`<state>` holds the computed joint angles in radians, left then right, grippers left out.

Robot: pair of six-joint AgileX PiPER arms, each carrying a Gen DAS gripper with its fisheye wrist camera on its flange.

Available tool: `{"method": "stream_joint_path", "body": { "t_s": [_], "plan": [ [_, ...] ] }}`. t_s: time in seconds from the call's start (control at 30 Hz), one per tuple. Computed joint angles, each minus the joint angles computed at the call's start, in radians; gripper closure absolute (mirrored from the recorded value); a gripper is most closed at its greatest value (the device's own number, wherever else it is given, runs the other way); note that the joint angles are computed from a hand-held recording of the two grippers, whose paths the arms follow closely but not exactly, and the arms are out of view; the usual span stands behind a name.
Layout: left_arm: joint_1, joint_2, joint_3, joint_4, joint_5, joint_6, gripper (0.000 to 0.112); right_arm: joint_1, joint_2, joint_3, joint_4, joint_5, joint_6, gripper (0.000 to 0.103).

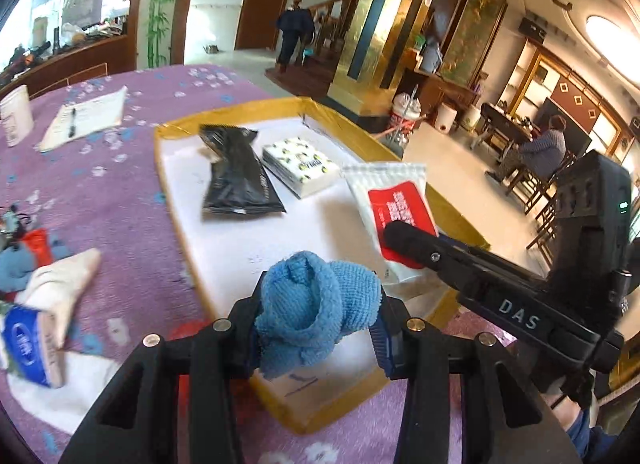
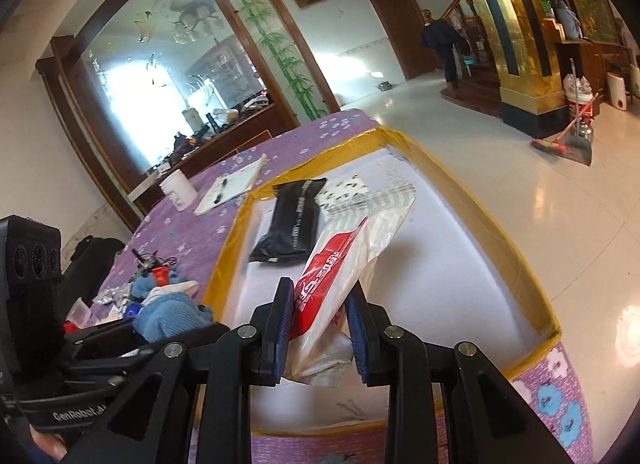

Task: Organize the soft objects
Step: 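Carry bag and sock into the tray and open both tools to release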

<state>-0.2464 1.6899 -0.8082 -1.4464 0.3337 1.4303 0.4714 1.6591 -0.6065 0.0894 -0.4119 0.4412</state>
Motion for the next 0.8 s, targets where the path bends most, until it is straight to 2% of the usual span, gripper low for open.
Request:
{"method": "stream_joint_path", "body": {
  "t_s": [0.13,0.23,0.43,0.57,0.63,0.8],
  "plan": [
    [-0.013,0.067,-0.05,0.062,-0.009,-0.072,0.07,-0.027,0.008,-0.017,-0.015,0.022,0.0,0.074],
    [-0.019,0.095,-0.062,0.053,-0.017,-0.061,0.07,-0.023,0.02,-0.042,-0.025,0.053,-0.006,0.073],
    [-0.063,0.102,-0.033,-0.11,-0.085,0.12,0.068,-0.026,0.035,-0.065,-0.05,0.075,0.001,0.072],
    [-0.081,0.097,-0.019,-0.211,-0.101,0.241,0.056,-0.017,0.046,-0.089,-0.015,0.104,-0.036,0.069],
    [-0.087,0.086,-0.006,-0.267,-0.108,0.302,0.044,-0.014,0.047,-0.09,-0.006,0.105,-0.046,0.067],
    [-0.07,0.037,0.028,-0.247,-0.083,0.281,0.042,-0.021,0.04,-0.064,-0.06,0.063,0.012,0.066]
  ]
}}
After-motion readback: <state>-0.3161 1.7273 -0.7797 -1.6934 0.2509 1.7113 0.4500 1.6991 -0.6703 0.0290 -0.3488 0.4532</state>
